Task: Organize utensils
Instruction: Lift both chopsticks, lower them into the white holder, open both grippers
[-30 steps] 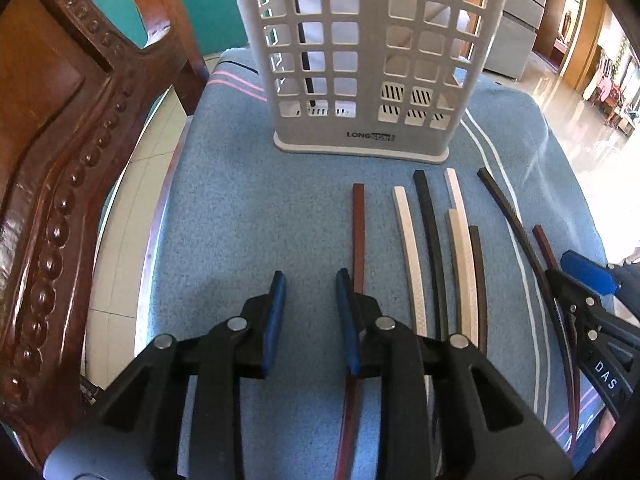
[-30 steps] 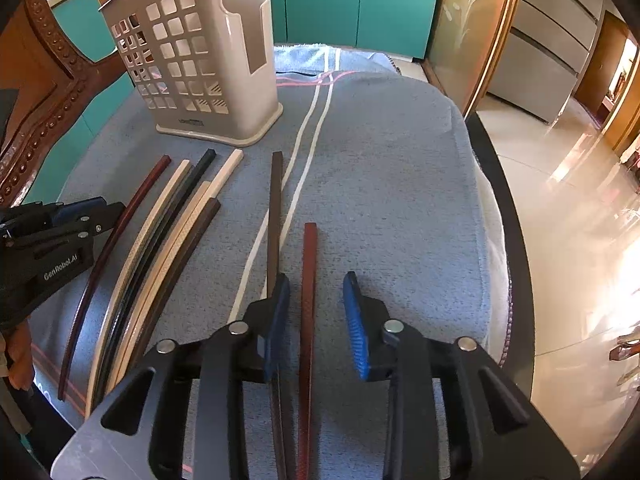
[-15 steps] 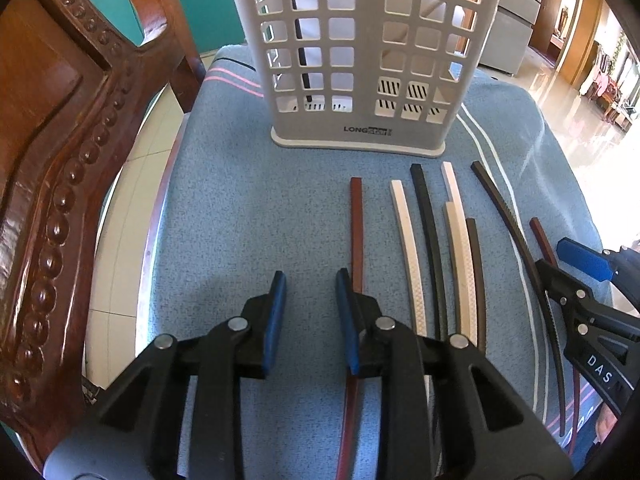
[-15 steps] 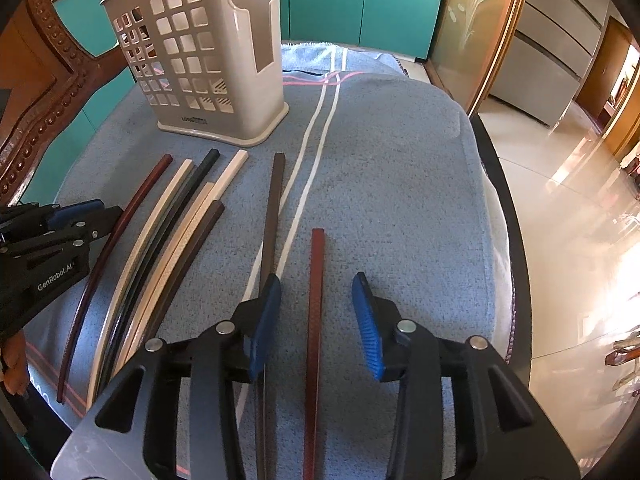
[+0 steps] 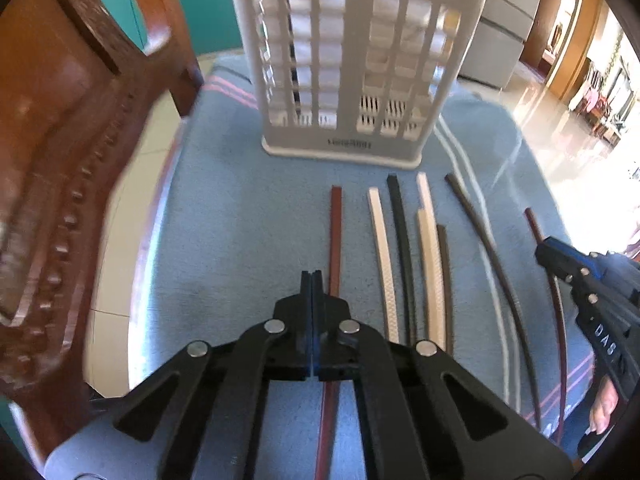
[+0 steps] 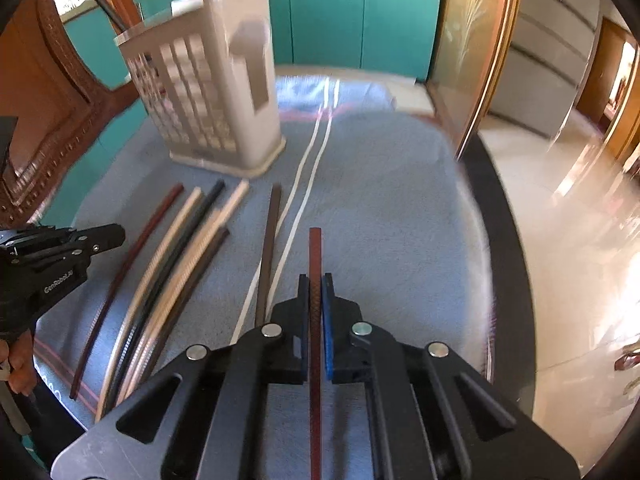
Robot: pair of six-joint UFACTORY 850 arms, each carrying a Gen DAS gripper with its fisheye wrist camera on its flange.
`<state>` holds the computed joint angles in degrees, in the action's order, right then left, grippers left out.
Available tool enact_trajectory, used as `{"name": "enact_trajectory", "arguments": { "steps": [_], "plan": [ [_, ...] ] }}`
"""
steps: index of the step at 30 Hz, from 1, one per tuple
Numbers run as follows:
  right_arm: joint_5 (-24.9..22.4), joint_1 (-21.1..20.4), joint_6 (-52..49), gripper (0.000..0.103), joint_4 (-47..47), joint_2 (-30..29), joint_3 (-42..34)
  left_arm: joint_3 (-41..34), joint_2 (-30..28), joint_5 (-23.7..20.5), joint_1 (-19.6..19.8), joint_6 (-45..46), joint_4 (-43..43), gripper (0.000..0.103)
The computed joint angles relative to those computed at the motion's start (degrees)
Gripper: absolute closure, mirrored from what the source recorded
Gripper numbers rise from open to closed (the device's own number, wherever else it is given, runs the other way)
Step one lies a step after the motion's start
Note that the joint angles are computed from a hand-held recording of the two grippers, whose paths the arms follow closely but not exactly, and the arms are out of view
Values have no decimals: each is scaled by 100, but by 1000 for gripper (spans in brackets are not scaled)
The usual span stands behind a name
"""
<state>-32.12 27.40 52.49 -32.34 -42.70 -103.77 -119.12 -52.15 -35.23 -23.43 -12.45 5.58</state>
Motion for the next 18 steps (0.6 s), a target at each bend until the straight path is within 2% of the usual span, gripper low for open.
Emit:
{"name": "enact_trajectory", "arguments": {
  "steps": [10,18],
  "plan": [
    [461,170,1500,96,-1723,1094,859,1326,1349,1269,-25,83,-178,102],
    [837,286,2241,96,-2700,1578,980,1627,1992,1745,100,1005,-1029,102]
  ]
}}
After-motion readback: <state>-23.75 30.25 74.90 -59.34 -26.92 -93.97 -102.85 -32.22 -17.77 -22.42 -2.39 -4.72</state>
